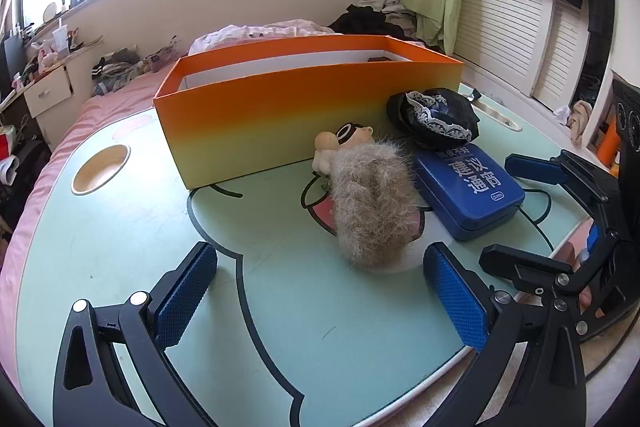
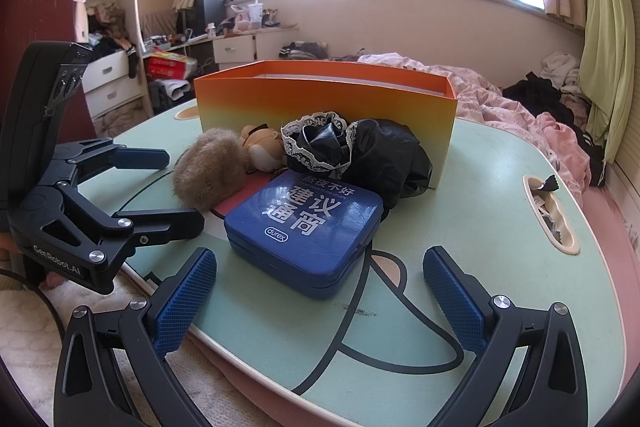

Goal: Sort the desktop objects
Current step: 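Reach into the box and grasp the small brown carton with the right tool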

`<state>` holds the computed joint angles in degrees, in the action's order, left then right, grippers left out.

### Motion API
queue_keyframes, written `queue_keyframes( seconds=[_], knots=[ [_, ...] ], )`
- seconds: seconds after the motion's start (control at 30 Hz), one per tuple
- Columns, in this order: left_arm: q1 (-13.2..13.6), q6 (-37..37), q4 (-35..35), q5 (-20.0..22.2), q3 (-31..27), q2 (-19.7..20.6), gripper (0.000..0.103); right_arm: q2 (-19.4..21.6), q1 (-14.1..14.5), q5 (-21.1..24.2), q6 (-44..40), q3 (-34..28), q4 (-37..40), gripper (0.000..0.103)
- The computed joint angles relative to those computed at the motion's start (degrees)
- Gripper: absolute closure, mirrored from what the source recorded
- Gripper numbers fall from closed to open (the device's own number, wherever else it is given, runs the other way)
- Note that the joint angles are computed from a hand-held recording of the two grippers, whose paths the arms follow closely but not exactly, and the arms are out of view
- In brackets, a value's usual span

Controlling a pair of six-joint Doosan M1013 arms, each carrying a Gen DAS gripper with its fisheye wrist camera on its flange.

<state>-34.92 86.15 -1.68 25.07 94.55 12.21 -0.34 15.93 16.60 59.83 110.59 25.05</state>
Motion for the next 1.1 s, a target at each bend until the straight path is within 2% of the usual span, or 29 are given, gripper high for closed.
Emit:
queue_keyframes(
  seconds=[0.43,0.47,0.57,0.63,0.67,0.73,0.83,0.87,0.9,0.97,1.03,1.1],
  knots=[
    [0.33,1.94,-1.66,-0.34,-0.1,0.26,0.0,-0.16,-0.12,0.63,-0.46,-0.02,0.28,0.001],
    [0.35,2.08,-1.84,-0.42,-0.08,0.28,0.0,-0.29,-0.49,1.95,-2.89,-0.26,2.74,0.001],
    [0.37,2.25,-1.98,-0.5,-0.13,0.32,0.0,-1.76,-3.45,6.64,-18.63,-1.01,22.01,0.002],
    [0.42,2.35,-2.11,-0.64,-0.12,0.32,0.0,-2.13,-5.07,10.37,-19.45,-3.61,27.24,0.002],
    [0.41,2.28,-2.02,-0.73,-0.1,0.34,0.0,-1.61,-5.32,12.16,-15.37,-5.77,25.58,0.002],
    [0.32,1.95,-1.65,-0.89,-0.09,0.33,0.0,1.94,-4.95,17.79,-0.78,-13.42,15.12,0.003],
    [0.37,2.36,-2.0,-1.06,-0.07,0.36,0.0,9.84,-1.52,26.99,21.25,-26.35,-6.0,0.011],
    [0.44,2.71,-2.3,-1.14,-0.02,0.35,0.0,13.02,-0.13,30.78,25.87,-30.78,-12.08,0.012],
    [0.52,3.13,-2.69,-1.24,0.0,0.35,0.0,15.07,0.46,33.56,28.15,-33.49,-15.16,0.014],
    [0.52,3.52,-3.01,-1.45,0.1,0.32,0.0,21.2,2.0,42.26,33.23,-40.96,-22.45,0.02],
    [0.54,3.86,-3.26,-1.67,0.13,0.35,0.0,26.46,2.58,50.41,34.92,-47.11,-24.34,0.026],
    [0.62,4.55,-3.93,-1.94,0.24,0.36,0.0,29.55,2.61,54.93,36.38,-50.4,-24.68,0.027]
  ],
)
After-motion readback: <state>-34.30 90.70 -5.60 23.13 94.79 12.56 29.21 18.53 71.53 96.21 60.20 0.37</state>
